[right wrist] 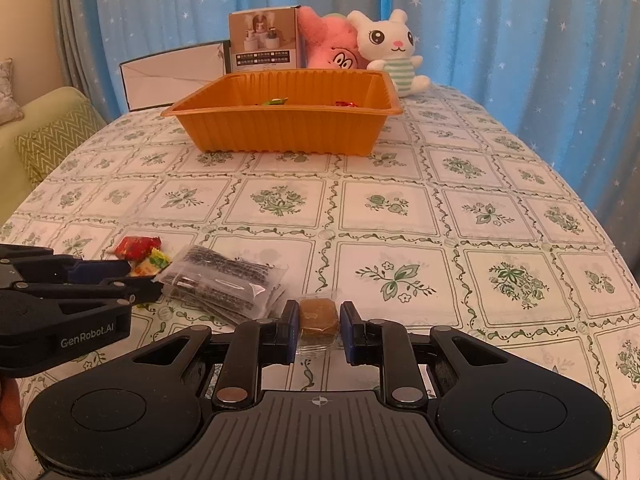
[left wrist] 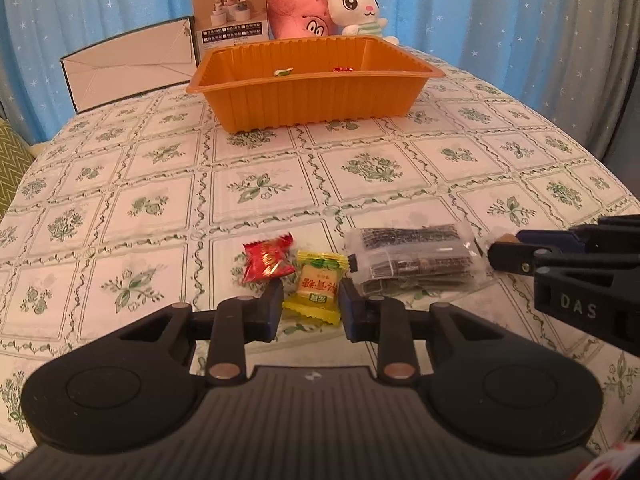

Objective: Organize snacks
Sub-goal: 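Carry the caramel and yellow candy over the orange basket with both grippers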

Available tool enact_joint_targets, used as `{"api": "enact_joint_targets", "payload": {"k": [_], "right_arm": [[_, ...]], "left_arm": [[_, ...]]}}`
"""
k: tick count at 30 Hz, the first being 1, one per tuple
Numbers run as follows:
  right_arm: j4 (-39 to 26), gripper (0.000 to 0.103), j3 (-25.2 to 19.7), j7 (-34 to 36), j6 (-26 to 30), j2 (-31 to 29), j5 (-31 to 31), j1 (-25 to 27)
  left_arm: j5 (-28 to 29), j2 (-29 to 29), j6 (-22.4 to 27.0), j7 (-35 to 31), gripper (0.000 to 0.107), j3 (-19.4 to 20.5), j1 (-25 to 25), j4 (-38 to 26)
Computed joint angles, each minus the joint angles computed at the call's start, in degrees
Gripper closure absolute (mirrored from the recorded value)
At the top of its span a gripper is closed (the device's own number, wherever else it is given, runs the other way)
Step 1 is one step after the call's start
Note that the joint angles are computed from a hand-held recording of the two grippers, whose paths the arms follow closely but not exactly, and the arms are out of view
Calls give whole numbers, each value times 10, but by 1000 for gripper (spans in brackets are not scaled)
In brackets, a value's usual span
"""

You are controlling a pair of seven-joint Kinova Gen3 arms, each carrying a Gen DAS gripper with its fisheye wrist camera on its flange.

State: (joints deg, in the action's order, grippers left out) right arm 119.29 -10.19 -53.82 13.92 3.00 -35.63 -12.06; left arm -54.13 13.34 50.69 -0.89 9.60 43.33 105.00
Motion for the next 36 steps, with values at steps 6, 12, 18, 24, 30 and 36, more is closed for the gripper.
{"api": "enact_joint_targets", "payload": {"k": [6,12,18,24,30,36], "right_arm": [[2,81,1,-2,-5,0,-3,0],[3,81,1,-5,-7,-4,-3,-1],[1,81,5,-19,-5,-3,10,-3],[2,81,5,-24,-7,-5,13,-5],[1,81,5,-31,-7,-5,18,-8],[1,81,5,-36,-10,-5,20,-7]], "left_arm": [[39,-22,8,-24,81,20,8,5],[5,-12,21,-36,80,21,15,-1],[16,-1,12,-102,76,18,6,-11],[7,3,43,-124,75,16,26,-16],[10,-3,-1,-126,75,11,7,-5],[54,-17,-32,-135,87,10,-13,-3]]}}
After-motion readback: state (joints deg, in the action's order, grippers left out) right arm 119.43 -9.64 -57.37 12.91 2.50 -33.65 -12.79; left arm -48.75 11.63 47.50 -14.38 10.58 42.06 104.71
